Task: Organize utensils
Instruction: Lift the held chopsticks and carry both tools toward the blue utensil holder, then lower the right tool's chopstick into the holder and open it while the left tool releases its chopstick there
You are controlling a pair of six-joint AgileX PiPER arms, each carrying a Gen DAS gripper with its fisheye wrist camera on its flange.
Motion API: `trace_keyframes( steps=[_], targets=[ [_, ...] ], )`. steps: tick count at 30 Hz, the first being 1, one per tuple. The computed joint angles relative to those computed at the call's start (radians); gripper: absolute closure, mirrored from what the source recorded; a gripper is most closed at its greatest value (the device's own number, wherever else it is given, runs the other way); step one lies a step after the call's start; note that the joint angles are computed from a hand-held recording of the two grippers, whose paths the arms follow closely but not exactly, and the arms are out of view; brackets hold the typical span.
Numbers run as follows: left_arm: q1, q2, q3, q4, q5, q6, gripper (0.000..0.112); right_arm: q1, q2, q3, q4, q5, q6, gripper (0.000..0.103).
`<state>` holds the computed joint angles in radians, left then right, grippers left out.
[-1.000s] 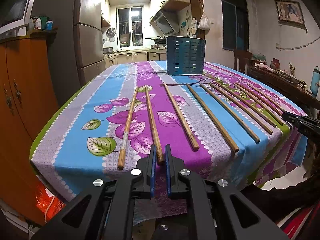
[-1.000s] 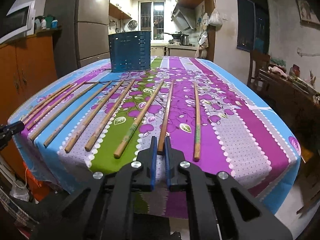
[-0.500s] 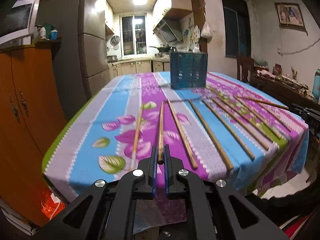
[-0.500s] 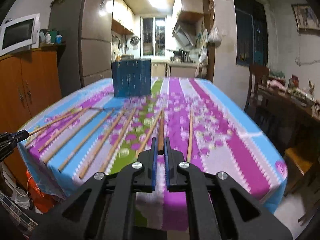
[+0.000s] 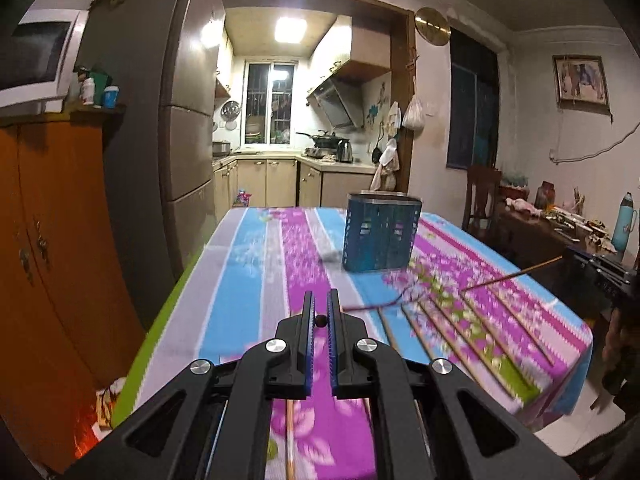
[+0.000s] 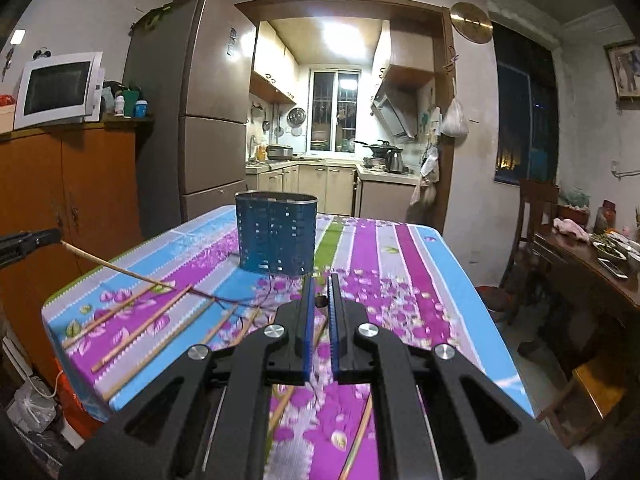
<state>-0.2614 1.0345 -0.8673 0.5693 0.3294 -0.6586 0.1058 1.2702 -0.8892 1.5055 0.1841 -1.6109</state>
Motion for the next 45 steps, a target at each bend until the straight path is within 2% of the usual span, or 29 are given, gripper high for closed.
trace_keyframes(
  steps=[2,4,8,12,15,21,25,36,40,45],
  targets=[
    [0.023,0.040,-0.064,-0.084,0.004,0.099,0.105,-0.016,0.022,-0.048,-0.123,0.031,0.120,0.098],
    [0.059,0.085,-0.134,-0.243,0.008,0.269,0.105,-0.029,0.057,-0.116,-0.268,0.066,0.259,0.098],
    [0.131,0.188,-0.273,-0.551,0.042,0.576,0.105,-0.035,0.114,-0.218,-0.433,0.110,0.427,0.098],
    [0.176,0.269,-0.395,-0.729,0.087,0.739,0.105,-0.049,0.171,-0.330,-0.529,0.161,0.525,0.098],
    [0.195,0.332,-0.494,-0.792,0.117,0.806,0.105,-0.055,0.215,-0.411,-0.584,0.190,0.576,0.098],
    [0.198,0.449,-0.673,-0.815,0.168,0.842,0.105,-0.066,0.308,-0.566,-0.671,0.238,0.659,0.098],
    [0.184,0.501,-0.765,-0.781,0.195,0.829,0.105,-0.066,0.342,-0.636,-0.705,0.255,0.691,0.098],
    [0.144,0.584,-0.940,-0.740,0.230,0.814,0.105,-0.059,0.389,-0.765,-0.746,0.296,0.721,0.098],
    [0.131,0.615,-1.020,-0.735,0.240,0.809,0.105,-0.045,0.425,-0.857,-0.779,0.322,0.766,0.098],
    [0.106,0.721,-1.277,-0.705,0.297,0.773,0.105,-0.027,0.491,-1.050,-0.790,0.361,0.808,0.098]
  ],
)
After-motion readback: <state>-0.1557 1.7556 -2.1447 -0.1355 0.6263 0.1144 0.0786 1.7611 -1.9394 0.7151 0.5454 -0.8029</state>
